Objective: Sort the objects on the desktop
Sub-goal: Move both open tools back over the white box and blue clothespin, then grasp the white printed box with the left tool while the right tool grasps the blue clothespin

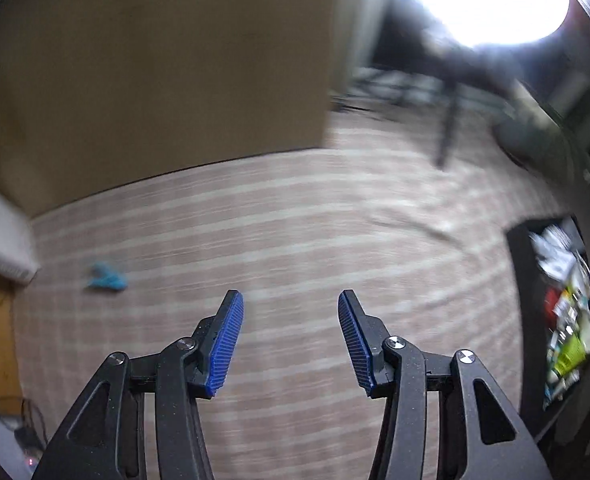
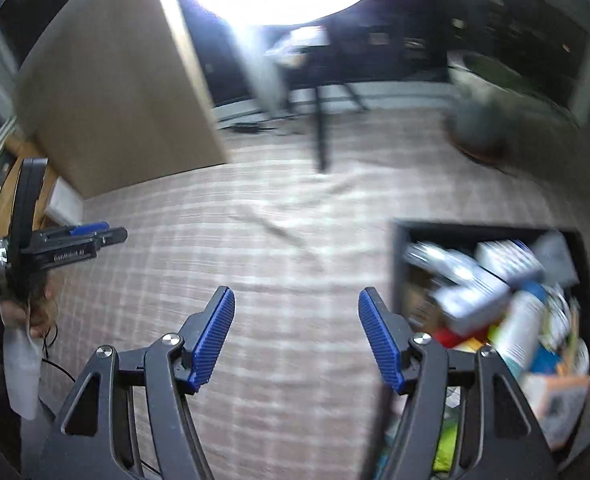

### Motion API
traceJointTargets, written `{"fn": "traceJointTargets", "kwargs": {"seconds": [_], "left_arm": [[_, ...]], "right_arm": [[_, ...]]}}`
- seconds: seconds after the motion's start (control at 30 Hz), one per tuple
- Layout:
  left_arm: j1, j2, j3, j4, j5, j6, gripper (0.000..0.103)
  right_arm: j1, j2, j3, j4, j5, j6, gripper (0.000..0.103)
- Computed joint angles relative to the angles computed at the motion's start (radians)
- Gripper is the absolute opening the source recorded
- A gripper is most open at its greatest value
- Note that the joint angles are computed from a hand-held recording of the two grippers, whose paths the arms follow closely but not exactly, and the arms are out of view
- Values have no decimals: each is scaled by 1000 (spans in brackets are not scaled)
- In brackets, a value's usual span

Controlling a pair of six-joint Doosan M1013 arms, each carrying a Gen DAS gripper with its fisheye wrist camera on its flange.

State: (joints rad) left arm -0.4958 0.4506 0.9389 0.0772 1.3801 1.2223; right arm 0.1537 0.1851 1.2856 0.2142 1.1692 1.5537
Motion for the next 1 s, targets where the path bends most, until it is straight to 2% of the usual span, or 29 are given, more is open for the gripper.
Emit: {"fn": "traceJointTargets", "kwargs": {"seconds": [0.03, 0.23, 0.5, 0.83, 1.0], "left_arm": [[16, -11, 16, 7, -5, -14, 55], [110, -67, 105, 59, -25, -98, 58], [213, -108, 188, 87, -64, -190, 66], [295, -108, 233, 95, -103, -294, 67], [321, -91, 233, 101, -117, -328, 70]], "right_arm": [[19, 17, -20, 6, 6, -12, 63], [122, 117, -138, 21, 47, -65, 63], [223, 255, -308, 38, 139, -126, 63], [335, 434, -527, 31, 258, -204, 63], [370, 511, -614, 17, 300, -214, 63]]}}
